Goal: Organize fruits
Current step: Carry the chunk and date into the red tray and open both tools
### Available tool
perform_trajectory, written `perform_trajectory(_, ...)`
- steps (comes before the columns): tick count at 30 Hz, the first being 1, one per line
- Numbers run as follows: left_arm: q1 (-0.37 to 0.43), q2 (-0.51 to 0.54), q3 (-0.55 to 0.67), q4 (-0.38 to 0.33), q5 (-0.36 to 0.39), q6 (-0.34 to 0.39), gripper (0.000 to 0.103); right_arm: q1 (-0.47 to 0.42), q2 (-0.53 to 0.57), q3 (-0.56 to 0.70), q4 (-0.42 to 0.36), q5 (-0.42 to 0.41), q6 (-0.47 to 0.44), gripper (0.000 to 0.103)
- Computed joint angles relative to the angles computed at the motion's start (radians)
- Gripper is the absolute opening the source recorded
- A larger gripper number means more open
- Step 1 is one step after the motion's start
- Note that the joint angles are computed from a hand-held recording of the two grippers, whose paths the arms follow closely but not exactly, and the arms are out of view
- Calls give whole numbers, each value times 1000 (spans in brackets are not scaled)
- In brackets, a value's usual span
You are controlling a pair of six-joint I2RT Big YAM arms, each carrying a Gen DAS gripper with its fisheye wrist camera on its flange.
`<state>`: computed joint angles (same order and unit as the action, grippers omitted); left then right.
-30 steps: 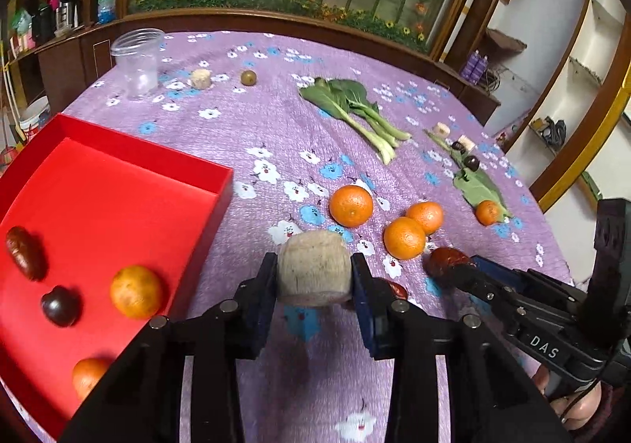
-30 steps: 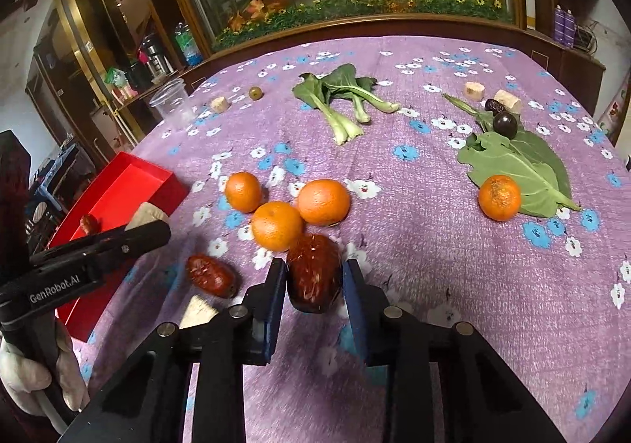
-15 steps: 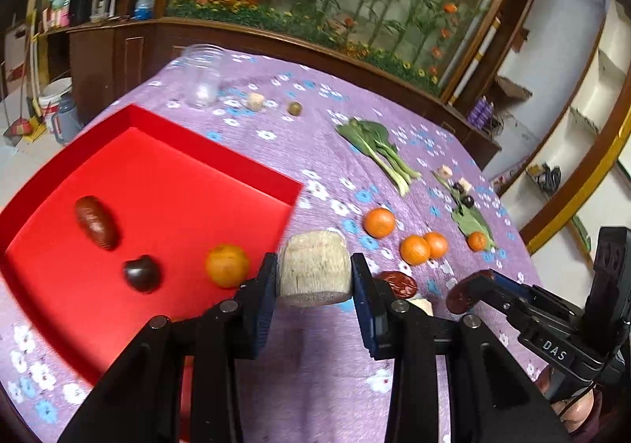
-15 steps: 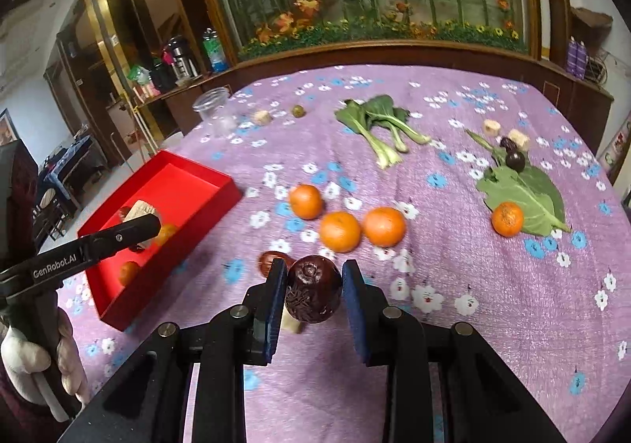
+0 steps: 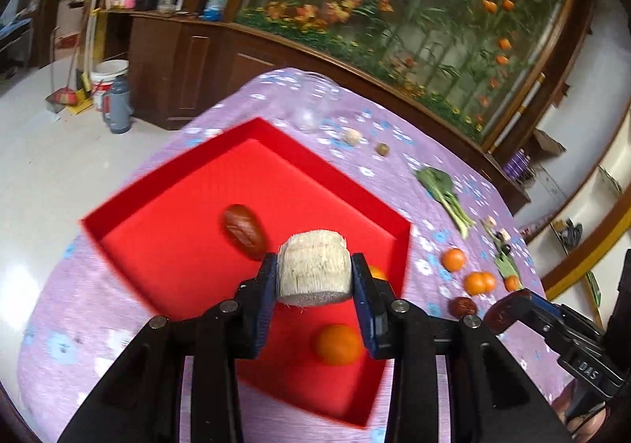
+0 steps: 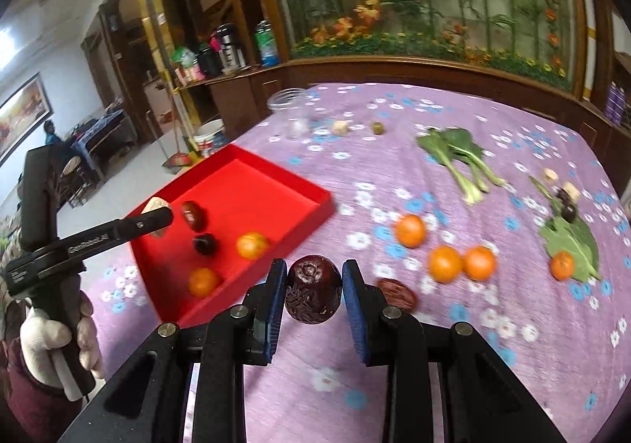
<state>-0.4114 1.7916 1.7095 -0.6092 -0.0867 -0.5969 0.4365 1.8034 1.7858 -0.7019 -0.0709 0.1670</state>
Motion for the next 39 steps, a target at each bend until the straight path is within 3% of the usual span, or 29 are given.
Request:
perform_trajectory(8,67,-18,-59,7,7,-27,35,71,139,206,-95,-30,-22,32)
perform_trajectory(17,102,24,-11,-38,0,3,35,133,370,532,-273,-72,-46,32)
perform_trajectory(24,106,30,-6,-34,1,12,35,147,486,700,-376,-85,-43,32)
perform_trajectory(29,110,45,16,-38,-8,8,37,147,509,734,-388,-83,-47,32)
perform_trajectory(34,111,49,24,-31,-10,3,58,151,509,733,-383,-89,-48,32)
perform_trajectory(39,111,43,22,-29,-6,-13,63,147,495,704,-360,-115,-26,34)
